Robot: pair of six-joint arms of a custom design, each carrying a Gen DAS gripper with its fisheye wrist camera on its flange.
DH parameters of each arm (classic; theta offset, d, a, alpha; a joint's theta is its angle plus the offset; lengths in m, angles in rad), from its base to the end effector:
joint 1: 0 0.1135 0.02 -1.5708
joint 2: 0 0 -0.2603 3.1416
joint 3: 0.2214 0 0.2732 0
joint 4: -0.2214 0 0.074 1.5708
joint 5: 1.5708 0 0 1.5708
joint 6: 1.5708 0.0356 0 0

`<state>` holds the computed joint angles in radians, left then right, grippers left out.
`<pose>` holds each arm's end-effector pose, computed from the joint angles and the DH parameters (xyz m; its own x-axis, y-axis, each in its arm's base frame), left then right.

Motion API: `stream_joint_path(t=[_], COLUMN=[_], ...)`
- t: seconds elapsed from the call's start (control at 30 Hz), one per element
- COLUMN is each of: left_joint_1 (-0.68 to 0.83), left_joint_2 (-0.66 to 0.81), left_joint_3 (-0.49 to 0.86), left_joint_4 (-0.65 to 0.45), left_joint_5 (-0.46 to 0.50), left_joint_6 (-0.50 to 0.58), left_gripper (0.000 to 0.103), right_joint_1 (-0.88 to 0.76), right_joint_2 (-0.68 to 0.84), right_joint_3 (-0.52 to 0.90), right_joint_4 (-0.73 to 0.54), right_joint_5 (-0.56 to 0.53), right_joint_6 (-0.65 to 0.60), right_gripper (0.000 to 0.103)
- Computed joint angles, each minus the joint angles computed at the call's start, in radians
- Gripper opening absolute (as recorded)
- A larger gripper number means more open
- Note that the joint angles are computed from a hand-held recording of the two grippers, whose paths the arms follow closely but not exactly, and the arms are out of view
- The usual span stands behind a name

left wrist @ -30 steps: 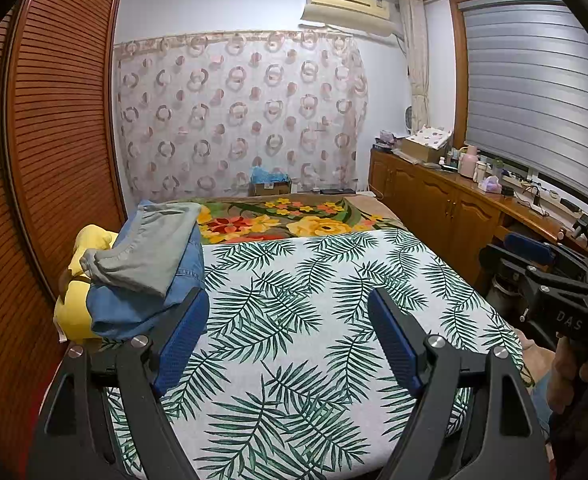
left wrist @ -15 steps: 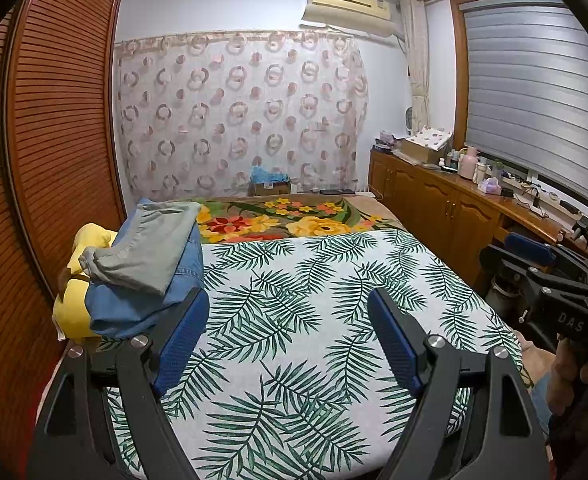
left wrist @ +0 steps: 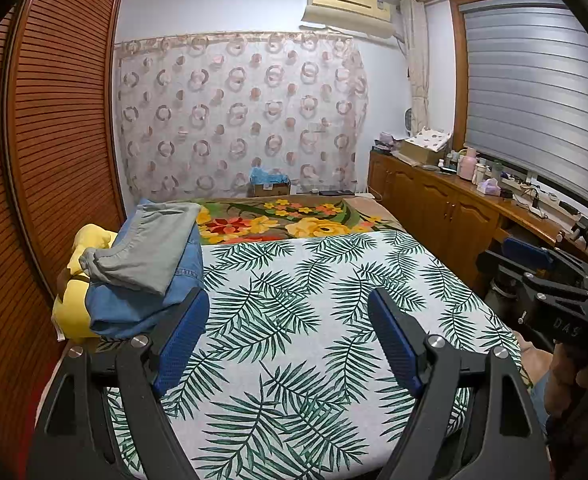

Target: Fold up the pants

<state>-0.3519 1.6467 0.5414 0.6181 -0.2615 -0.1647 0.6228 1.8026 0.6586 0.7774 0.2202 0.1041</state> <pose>0.2930 -0.0978 0.1111 -0.4529 -0.0024 -0.8915 0.0449 0.9987 -0.0255 0.2858 0.1957 0.1101 -0.3315 -0.1132 -0.9366 -0.3712 0.9284 0.0191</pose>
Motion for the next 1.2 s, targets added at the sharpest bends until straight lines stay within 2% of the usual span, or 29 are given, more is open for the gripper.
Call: stream_joint_path(t=[1.2], left_joint_1=[0.003], left_joint_2=[-0.012], left_joint_3=[-0.006], left_joint_4=[0.000], left_joint_5=[0.003], left_joint_6=[0.000], left_gripper=[0.082], right_joint_1=[0.005], right_joint_2=[0.002], right_joint_3=[-0.006], right_joint_4=[0.016], right_joint_5=[0.004], right_joint_6=[-0.005], right_gripper=[0.067])
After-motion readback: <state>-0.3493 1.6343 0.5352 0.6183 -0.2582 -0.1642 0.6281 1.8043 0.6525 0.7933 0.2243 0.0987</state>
